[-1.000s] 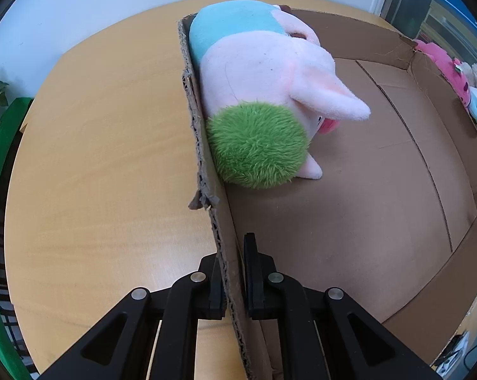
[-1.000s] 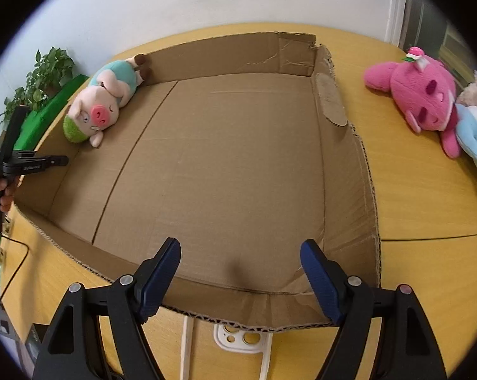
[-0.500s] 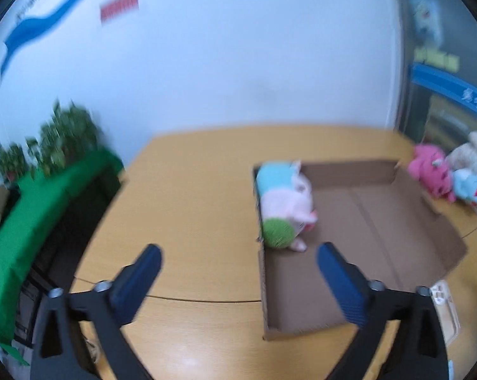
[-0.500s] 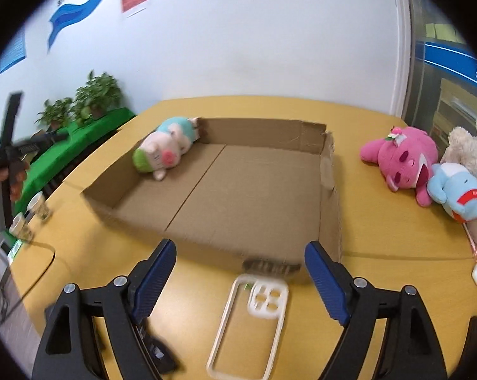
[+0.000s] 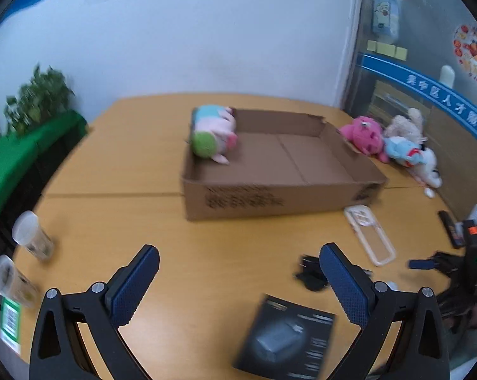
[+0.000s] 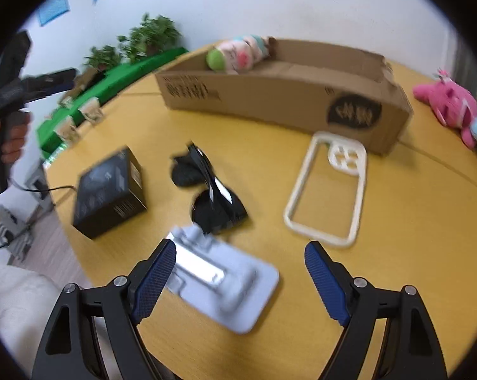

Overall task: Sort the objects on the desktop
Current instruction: 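Reach the left gripper to the white phone stand and grasp it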

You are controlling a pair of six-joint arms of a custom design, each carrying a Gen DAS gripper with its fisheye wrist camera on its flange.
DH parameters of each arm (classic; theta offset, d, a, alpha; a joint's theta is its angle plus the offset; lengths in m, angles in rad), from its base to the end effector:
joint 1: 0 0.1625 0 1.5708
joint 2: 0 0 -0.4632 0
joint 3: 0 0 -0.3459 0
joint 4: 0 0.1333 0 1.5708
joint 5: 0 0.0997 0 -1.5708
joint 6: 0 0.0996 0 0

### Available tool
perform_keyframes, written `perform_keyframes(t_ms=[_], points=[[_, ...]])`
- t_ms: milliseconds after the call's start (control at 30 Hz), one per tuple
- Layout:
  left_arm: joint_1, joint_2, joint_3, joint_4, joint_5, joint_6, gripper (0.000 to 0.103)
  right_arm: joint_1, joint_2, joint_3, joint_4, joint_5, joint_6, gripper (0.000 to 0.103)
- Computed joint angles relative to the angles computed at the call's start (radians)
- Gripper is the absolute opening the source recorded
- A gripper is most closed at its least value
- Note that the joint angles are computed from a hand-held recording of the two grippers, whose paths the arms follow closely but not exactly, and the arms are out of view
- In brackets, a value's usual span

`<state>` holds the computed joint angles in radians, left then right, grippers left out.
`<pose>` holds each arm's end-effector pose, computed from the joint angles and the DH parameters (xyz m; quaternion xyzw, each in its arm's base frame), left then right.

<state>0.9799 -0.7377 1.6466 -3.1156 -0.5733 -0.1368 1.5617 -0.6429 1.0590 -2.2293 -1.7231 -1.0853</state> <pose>-0.1918 -0.6753 0.2169 0.0421 0.8464 -0.4183 0.3269 0.1108 -0.8086 0.2287 0.4994 -0.8546 0.0637 0.1272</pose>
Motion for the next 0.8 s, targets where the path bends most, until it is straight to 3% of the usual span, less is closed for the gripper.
perform_keyframes(t_ms=[133,200,267,467,533,667,800], points=[[-0.008,0.015,0.016,0.033,-0.122,-0.079,0.101,-0.017,-0.022,0.089,-0.09,-0.008,0.002,0.08],[-0.011,0.026,0.018,0.052,-0.168,-0.094,0.101,-0.024,-0.027,0.118,-0.134,-0.014,-0.011,0.074],[-0.019,0.057,0.003,0.071,-0.188,-0.108,0.1,-0.032,-0.021,0.107,-0.102,-0.015,-0.005,0.057],[-0.03,0.137,-0.059,0.13,-0.288,-0.152,0.098,-0.061,-0.04,0.113,-0.064,0.042,0.052,0.038],[-0.034,0.16,-0.072,0.152,-0.283,-0.169,0.097,-0.07,-0.045,0.111,-0.055,0.062,0.079,0.035],[-0.02,0.214,-0.15,0.304,-0.285,-0.244,0.07,-0.078,-0.068,0.147,-0.092,0.059,0.086,0.034],[-0.008,0.259,-0.207,0.403,-0.305,-0.292,0.068,-0.088,-0.087,0.161,-0.108,0.051,0.107,0.034]])
